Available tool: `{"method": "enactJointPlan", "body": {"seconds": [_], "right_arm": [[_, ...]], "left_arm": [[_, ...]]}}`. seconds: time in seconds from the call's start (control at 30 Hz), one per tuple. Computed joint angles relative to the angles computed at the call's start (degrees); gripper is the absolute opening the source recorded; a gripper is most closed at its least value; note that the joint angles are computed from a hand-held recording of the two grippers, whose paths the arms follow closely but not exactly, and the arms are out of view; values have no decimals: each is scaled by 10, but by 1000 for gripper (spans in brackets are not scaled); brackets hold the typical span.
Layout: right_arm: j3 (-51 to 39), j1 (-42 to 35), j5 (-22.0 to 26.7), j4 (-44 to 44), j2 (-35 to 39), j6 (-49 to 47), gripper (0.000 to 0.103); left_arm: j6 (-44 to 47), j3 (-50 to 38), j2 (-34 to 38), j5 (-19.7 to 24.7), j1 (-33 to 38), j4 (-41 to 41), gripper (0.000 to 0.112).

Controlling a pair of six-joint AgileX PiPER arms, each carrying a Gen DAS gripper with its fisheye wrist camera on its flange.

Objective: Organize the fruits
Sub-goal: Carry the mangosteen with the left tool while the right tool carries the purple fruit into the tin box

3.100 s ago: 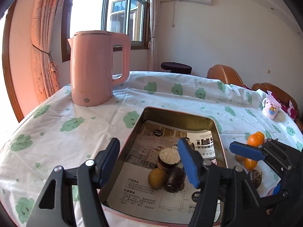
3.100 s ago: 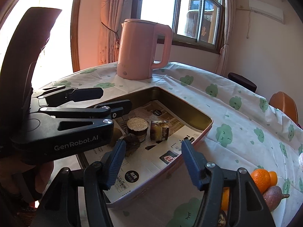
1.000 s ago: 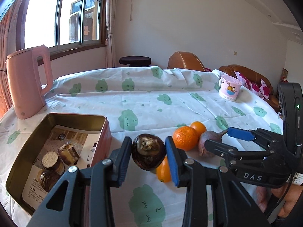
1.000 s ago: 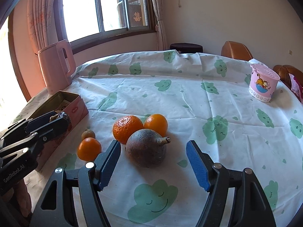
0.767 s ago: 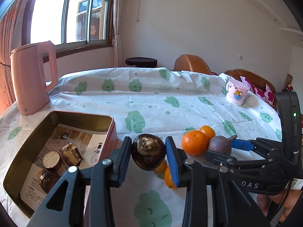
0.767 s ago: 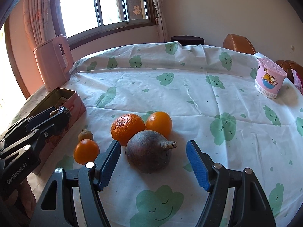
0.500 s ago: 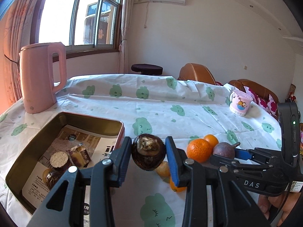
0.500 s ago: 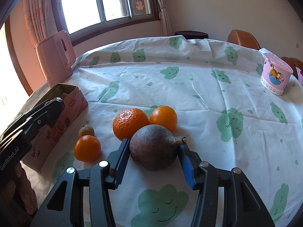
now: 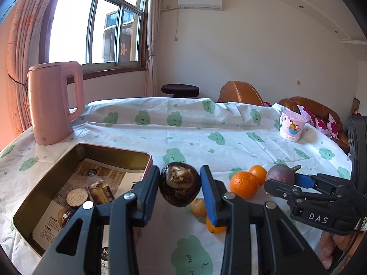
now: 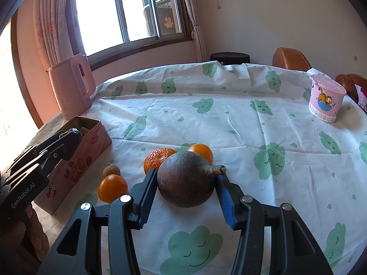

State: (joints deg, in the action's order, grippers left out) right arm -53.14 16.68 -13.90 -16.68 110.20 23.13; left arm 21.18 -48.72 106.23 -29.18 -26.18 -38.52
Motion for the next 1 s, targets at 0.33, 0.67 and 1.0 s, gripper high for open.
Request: {"method": "enactJointPlan", "body": {"seconds": [0.33,0.67,1.0], "right_arm": [[40,6,-58,82,-21,-84,53],[71,20,-106,164,-36,-164,53],[94,27,-146,197,-44,-196,53]], "left_arm": [[-1,6,-3,-14,-6,1,38],[7,8,-9,-18,-7,-4,38],[4,13,-13,-33,-9,-2,38]]}}
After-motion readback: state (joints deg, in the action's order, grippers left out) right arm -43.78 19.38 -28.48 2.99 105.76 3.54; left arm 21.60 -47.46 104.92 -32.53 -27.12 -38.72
